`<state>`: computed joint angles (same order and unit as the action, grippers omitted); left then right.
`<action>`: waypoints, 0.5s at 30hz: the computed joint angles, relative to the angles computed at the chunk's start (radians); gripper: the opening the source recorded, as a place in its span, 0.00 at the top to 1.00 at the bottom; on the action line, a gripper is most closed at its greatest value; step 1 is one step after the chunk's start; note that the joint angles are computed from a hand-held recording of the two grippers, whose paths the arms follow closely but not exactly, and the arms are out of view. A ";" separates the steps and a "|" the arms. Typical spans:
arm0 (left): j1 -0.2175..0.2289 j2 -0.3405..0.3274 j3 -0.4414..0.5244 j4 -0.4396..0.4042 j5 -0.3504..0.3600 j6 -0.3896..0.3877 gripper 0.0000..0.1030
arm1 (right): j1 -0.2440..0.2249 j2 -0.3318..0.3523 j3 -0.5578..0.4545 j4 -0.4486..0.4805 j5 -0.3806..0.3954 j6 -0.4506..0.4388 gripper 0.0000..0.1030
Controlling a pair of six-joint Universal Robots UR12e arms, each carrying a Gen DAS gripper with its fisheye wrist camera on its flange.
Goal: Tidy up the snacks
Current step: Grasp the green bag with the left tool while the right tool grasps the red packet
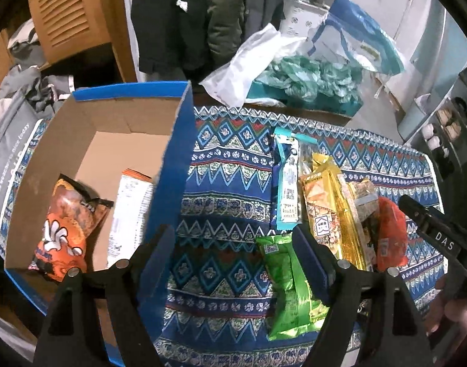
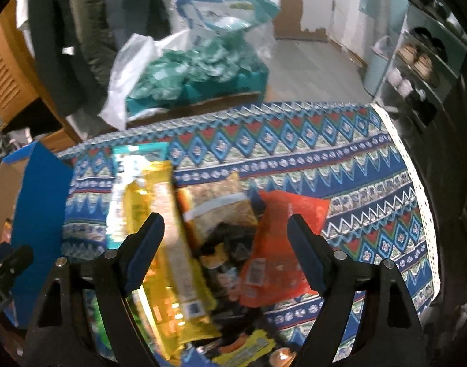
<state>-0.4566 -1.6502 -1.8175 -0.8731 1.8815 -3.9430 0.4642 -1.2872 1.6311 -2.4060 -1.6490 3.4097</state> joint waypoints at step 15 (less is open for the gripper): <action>0.022 -0.081 0.045 -0.046 -0.102 -0.055 0.22 | -0.055 0.050 0.003 0.123 -0.011 0.055 0.18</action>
